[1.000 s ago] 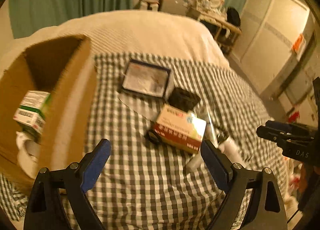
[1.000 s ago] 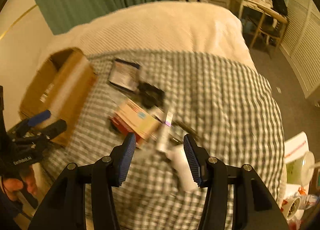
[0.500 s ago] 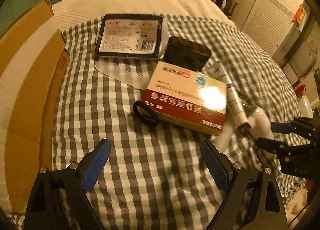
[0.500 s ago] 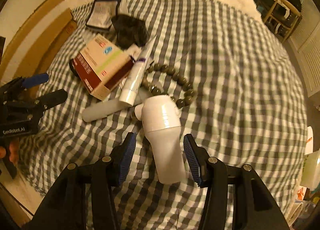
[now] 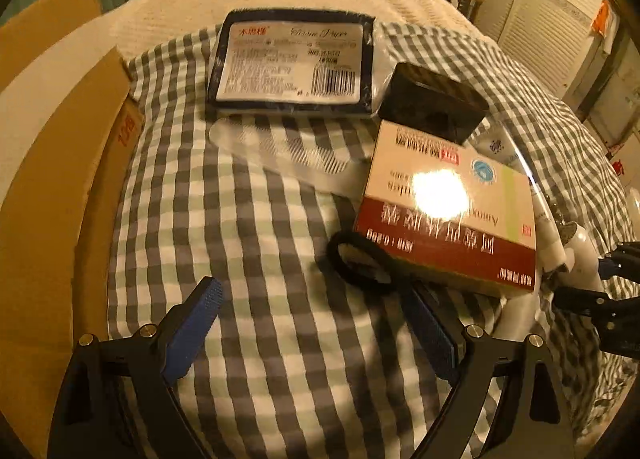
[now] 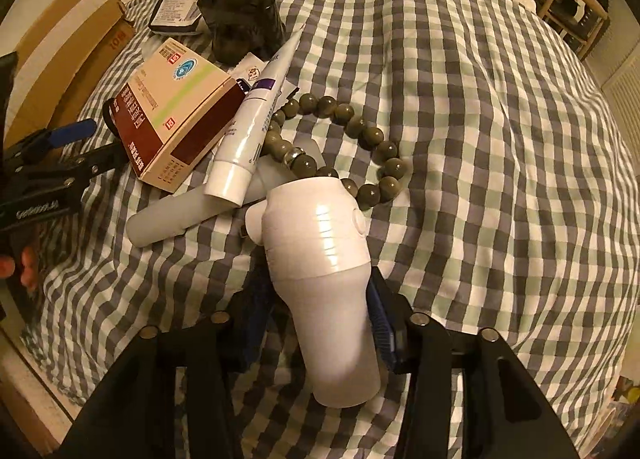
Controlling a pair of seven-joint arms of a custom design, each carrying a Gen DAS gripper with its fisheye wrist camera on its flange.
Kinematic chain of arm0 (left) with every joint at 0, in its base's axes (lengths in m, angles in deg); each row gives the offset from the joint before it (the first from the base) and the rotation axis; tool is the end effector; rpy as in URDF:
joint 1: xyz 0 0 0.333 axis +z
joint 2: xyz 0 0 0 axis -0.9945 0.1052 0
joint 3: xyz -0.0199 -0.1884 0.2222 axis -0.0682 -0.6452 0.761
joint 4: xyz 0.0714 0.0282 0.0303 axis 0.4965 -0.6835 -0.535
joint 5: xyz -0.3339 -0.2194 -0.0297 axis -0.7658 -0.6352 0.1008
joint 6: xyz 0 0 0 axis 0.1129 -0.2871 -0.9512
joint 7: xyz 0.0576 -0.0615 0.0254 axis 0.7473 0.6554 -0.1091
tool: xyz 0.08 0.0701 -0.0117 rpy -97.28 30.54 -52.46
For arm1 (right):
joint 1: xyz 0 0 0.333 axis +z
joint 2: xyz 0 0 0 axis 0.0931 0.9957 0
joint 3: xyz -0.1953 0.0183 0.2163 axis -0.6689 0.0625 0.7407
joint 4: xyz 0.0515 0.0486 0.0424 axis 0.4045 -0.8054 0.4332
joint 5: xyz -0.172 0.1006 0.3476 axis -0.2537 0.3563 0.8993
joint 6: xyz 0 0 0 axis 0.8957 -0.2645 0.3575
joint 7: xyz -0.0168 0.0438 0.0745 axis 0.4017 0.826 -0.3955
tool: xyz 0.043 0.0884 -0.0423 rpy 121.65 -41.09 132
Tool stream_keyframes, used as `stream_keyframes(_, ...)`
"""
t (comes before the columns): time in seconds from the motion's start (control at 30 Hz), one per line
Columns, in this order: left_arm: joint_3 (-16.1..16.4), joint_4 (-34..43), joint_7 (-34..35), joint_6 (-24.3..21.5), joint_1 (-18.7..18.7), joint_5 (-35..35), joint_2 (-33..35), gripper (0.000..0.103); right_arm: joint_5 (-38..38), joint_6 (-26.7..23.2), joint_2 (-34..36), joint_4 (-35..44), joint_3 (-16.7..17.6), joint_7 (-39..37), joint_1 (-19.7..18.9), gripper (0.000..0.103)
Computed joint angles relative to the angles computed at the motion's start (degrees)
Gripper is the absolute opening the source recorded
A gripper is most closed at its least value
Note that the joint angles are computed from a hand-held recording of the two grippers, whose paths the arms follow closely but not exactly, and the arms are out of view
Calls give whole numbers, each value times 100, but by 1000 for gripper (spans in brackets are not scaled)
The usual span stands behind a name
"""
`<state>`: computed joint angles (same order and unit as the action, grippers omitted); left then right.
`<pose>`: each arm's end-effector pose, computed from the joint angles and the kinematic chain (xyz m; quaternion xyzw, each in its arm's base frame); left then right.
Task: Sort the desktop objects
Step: 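Grasp the white plastic bottle with the right gripper while the left grasps the black scissors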
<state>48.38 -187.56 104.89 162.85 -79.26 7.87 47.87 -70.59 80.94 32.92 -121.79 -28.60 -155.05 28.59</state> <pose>0.5633 0.0022 0.3103 -0.4407 0.8632 -0.1956 0.1497 0.3552 0.2718 0.2892 -0.4623 0.8653 -0.0695 0.1809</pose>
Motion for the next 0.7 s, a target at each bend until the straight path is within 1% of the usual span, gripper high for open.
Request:
stream_keyframes(0.1, -124, 42, 491, 53, 50, -383, 41, 94, -107, -99, -22, 32, 47, 83, -3, 40)
stream_keyframes(0.17, -255, 48, 1156, 90, 127, -945, 33, 94, -113, -136, -40, 40, 47, 66, 21, 40)
stream_keyframes(0.23, -249, 45, 1449, 13, 107, -1110, 18, 86, -114, -131, -122, -11, 54, 108, 40, 40)
stream_keyframes(0.27, -208, 43, 1399, 19, 60, -1018, 32, 76, -64, -128, -199, -66, 43, 83, 61, 40)
stream_keyframes(0.3, -173, 46, 1341, 1, 31, -945, 40, 60, -60, -112, -229, -89, 56, 110, 56, 40)
stream_keyframes(0.33, -135, 75, 1271, -122, 28, -881, 45, 52, -24, -80, -268, -125, 58, 109, 68, 40)
stream_keyframes(0.37, -101, 90, 1233, -233, 40, -843, 31, 38, 9, -75, -302, -146, 69, 110, 78, 40)
stream_keyframes(0.4, -70, 127, 1164, -335, 40, -782, 34, 27, 44, -84, -357, -178, 78, 109, 90, 40)
stream_keyframes(0.43, -36, 177, 1081, -471, 49, -720, 40, 23, 87, -86, -403, -202, 95, 114, 110, 40)
stream_keyframes(0.47, 11, 270, 956, -712, 73, -631, 53, 15, 110, -99, -451, -221, 120, 141, 118, 40)
stream_keyframes(0.5, 42, 326, 891, -868, 103, -608, 57, 12, 153, -119, -520, -258, 138, 158, 140, 40)
stream_keyframes(0.53, 74, 362, 819, -967, 132, -593, 49, 12, 220, -163, -578, -275, 145, 144, 175, 40)
stream_keyframes(0.63, 127, 374, 791, -1132, 208, -637, -29, 10, 365, -381, -822, -342, 192, 163, 257, 40)
stream_keyframes(0.7, 167, 334, 791, -1225, 248, -673, -147, 9, 411, -542, -966, -368, 298, 331, 293, 40)
